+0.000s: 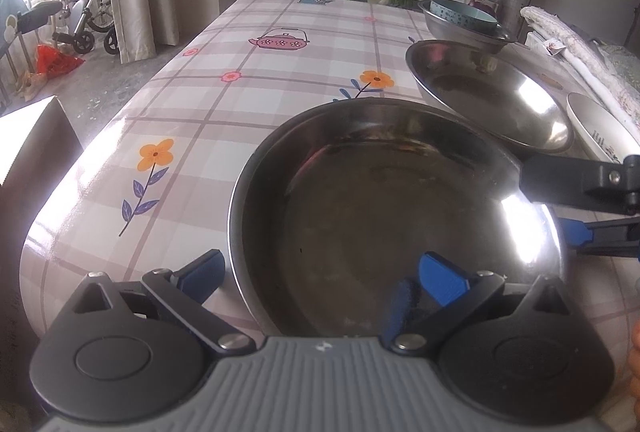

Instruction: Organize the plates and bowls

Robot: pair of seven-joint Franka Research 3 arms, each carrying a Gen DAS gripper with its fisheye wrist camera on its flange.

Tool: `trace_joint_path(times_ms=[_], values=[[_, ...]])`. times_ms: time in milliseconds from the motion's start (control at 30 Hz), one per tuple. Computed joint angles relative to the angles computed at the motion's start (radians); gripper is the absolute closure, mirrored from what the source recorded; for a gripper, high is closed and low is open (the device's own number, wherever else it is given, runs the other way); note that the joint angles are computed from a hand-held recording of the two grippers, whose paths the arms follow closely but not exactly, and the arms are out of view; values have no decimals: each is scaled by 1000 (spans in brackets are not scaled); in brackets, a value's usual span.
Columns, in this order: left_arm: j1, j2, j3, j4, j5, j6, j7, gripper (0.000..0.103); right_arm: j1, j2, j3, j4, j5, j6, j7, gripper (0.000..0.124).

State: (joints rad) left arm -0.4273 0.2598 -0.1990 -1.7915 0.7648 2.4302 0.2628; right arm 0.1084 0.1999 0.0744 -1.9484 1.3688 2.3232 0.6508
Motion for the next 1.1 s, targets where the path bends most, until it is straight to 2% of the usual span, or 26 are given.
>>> trace_joint_path(times_ms=[367, 833, 1100], values=[[0, 0, 2, -1, 2, 7, -9, 0, -1, 4, 1, 9, -15, -2, 52, 22], [14, -25, 2, -43, 17, 63, -45, 0, 3, -6, 2, -9, 11, 12, -7, 22], [11, -12, -5, -20, 0, 26, -1, 0, 4, -6, 0, -9, 13, 13, -11, 22]])
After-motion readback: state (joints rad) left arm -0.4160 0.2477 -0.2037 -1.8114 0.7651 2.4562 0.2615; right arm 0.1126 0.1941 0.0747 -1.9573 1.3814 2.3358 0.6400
